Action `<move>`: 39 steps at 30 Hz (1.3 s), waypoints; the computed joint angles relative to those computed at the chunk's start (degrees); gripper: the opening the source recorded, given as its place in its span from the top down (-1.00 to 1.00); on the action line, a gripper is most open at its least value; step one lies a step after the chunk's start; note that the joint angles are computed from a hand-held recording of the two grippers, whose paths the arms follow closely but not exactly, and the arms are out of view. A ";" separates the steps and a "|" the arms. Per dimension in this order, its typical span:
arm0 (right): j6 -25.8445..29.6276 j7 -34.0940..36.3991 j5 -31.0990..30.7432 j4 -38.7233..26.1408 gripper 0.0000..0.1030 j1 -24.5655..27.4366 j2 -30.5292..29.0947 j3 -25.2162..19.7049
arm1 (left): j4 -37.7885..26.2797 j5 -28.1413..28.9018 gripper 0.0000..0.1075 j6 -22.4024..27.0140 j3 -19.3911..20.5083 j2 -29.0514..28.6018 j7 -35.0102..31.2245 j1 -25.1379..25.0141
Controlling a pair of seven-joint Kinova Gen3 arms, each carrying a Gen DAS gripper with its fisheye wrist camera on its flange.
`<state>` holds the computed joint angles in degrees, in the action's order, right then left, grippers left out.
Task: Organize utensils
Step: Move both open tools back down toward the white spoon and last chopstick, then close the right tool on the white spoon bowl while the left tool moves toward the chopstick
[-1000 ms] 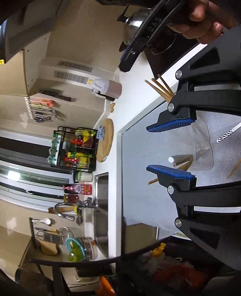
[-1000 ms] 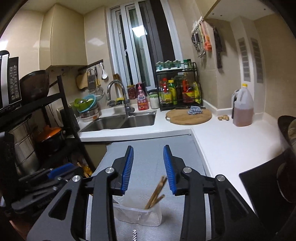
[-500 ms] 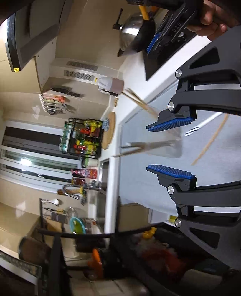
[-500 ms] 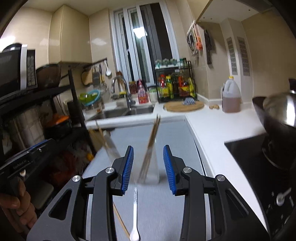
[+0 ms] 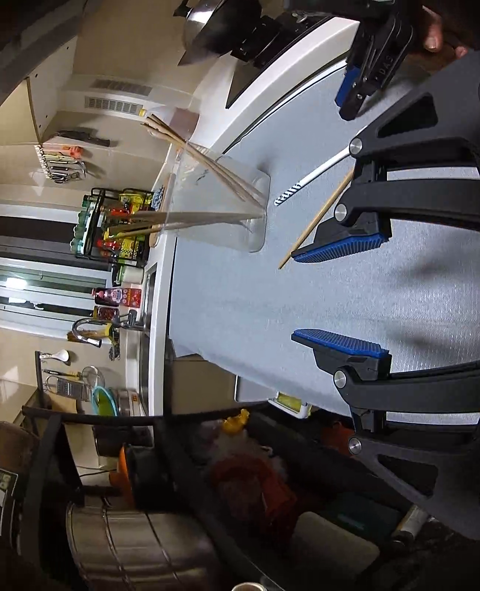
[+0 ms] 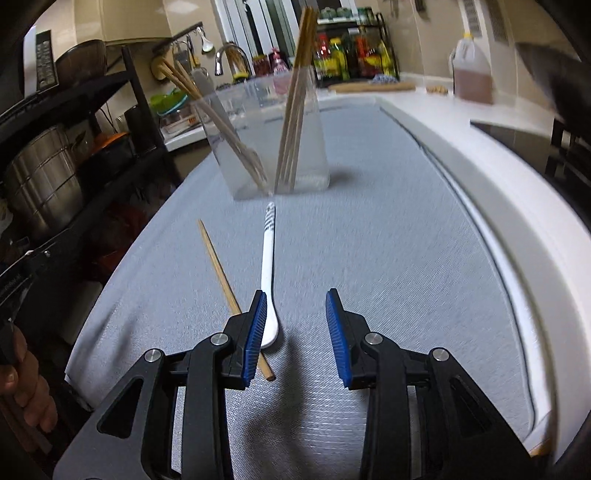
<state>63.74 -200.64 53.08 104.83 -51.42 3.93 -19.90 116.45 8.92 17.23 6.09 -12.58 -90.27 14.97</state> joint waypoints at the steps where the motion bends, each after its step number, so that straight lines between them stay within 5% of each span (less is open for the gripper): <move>1: -0.97 0.24 -0.59 -0.24 0.34 0.28 0.52 0.16 | 0.00 0.72 0.30 0.39 -0.94 0.06 -0.55 0.62; 4: -3.94 1.37 -2.66 -0.49 0.32 1.28 1.57 0.59 | 0.17 2.09 0.30 0.85 -1.97 0.31 -1.60 1.31; 14: -0.26 4.98 -3.18 -4.78 0.23 -2.22 4.93 2.67 | 1.73 6.15 0.30 0.06 -4.14 -0.27 -7.09 3.69; 19: -0.13 6.31 -3.69 -5.32 0.32 -3.03 5.22 3.08 | 2.00 7.46 0.30 0.05 -4.69 -0.51 -8.38 4.08; 22: -0.97 6.13 -4.19 -5.02 0.57 -2.97 4.91 3.44 | 1.99 7.44 0.30 0.09 -4.22 -0.54 -8.32 3.54; 39: 1.27 0.92 -4.55 -1.98 0.60 -2.87 2.10 1.66 | 1.36 9.07 0.30 3.05 -2.58 2.48 -10.55 4.28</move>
